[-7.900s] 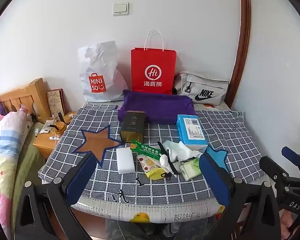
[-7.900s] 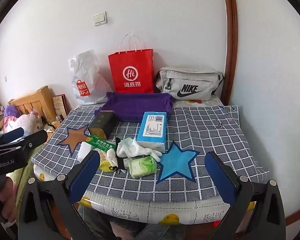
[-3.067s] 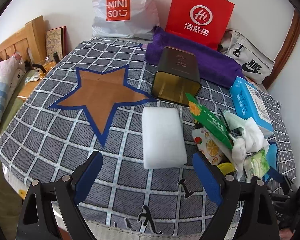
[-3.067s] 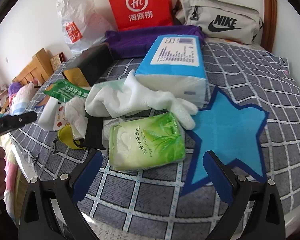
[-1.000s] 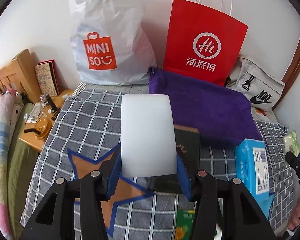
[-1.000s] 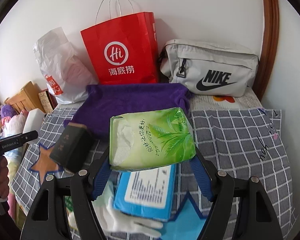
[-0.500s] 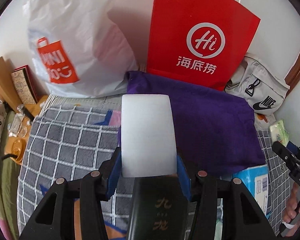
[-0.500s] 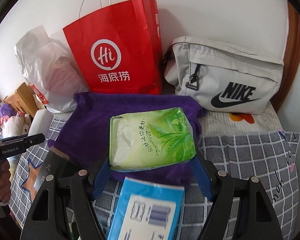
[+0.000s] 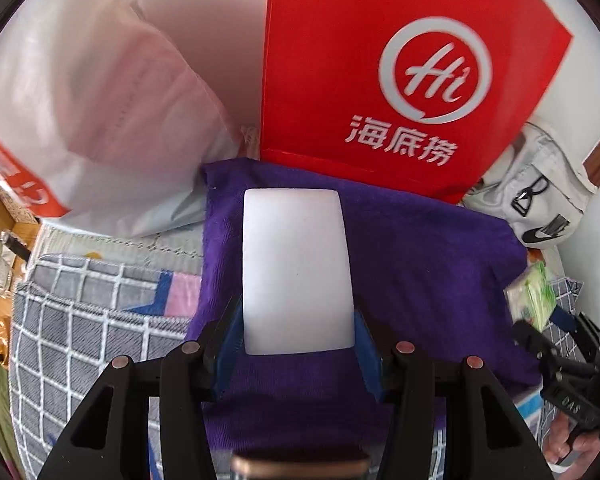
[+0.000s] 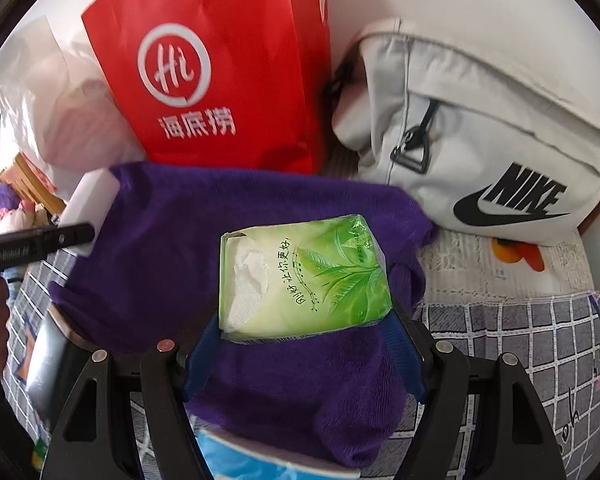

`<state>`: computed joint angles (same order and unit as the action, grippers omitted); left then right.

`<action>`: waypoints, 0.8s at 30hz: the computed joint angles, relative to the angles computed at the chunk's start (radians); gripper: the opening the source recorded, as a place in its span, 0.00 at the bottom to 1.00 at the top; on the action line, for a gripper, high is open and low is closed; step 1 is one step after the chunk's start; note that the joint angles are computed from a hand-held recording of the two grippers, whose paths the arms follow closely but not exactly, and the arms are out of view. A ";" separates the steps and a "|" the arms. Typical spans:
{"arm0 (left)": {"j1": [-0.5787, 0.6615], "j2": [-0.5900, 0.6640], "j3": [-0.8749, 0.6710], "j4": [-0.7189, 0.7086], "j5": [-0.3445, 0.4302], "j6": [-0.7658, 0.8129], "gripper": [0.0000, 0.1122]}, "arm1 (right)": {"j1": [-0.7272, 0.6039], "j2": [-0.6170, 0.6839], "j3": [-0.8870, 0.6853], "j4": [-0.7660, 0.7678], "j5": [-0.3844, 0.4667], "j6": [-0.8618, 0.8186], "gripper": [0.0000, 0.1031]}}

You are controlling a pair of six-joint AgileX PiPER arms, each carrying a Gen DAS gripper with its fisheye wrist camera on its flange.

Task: Organize soft objects
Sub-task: 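Lower both items onto the purple towel and open both tools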

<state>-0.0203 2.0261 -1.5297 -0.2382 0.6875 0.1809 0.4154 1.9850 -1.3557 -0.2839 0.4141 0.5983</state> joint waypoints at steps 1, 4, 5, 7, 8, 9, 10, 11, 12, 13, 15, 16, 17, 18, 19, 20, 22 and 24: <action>0.003 0.022 -0.024 -0.022 0.013 0.015 0.44 | -0.005 0.009 -0.001 0.017 -0.006 -0.018 0.72; 0.021 0.069 -0.072 -0.102 0.057 0.075 0.44 | -0.017 0.048 -0.041 0.092 0.023 -0.102 0.72; 0.024 0.082 -0.080 -0.127 0.059 0.091 0.44 | -0.020 0.056 -0.048 0.106 0.025 -0.119 0.72; 0.018 0.105 -0.105 -0.116 0.075 0.078 0.44 | -0.021 0.080 -0.070 0.129 0.046 -0.153 0.72; 0.015 0.109 -0.109 -0.113 0.078 0.078 0.44 | -0.020 0.088 -0.076 0.133 0.051 -0.164 0.72; 0.017 0.110 -0.106 -0.126 0.073 0.089 0.44 | -0.019 0.096 -0.082 0.140 0.056 -0.176 0.72; 0.018 0.113 -0.103 -0.136 0.072 0.090 0.44 | -0.021 0.107 -0.095 0.160 0.069 -0.200 0.72; 0.017 0.118 -0.107 -0.131 0.077 0.084 0.44 | -0.023 0.113 -0.103 0.180 0.077 -0.216 0.72; 0.014 0.122 -0.111 -0.124 0.080 0.078 0.44 | -0.025 0.116 -0.105 0.193 0.078 -0.226 0.72; 0.012 0.124 -0.112 -0.121 0.079 0.076 0.44 | -0.029 0.116 -0.105 0.223 0.074 -0.251 0.73; 0.009 0.127 -0.110 -0.116 0.070 0.059 0.44 | -0.038 0.116 -0.103 0.276 0.071 -0.295 0.78; 0.007 0.132 -0.113 -0.124 0.071 0.060 0.44 | -0.041 0.113 -0.096 0.294 0.064 -0.308 0.79; 0.006 0.143 -0.124 -0.142 0.077 0.074 0.45 | -0.045 0.107 -0.086 0.306 0.052 -0.319 0.83; 0.013 0.152 -0.137 -0.168 0.094 0.100 0.47 | -0.047 0.098 -0.072 0.313 0.035 -0.322 0.86; 0.011 0.158 -0.144 -0.177 0.101 0.104 0.49 | -0.050 0.096 -0.068 0.315 0.023 -0.323 0.87; 0.004 0.157 -0.140 -0.177 0.094 0.097 0.55 | -0.051 0.088 -0.058 0.309 0.011 -0.317 0.88; -0.014 0.143 -0.121 -0.146 0.064 0.069 0.63 | -0.064 0.077 -0.048 0.324 -0.002 -0.342 0.88; -0.032 0.136 -0.113 -0.103 0.041 0.035 0.65 | -0.060 0.073 -0.049 0.294 -0.001 -0.319 0.88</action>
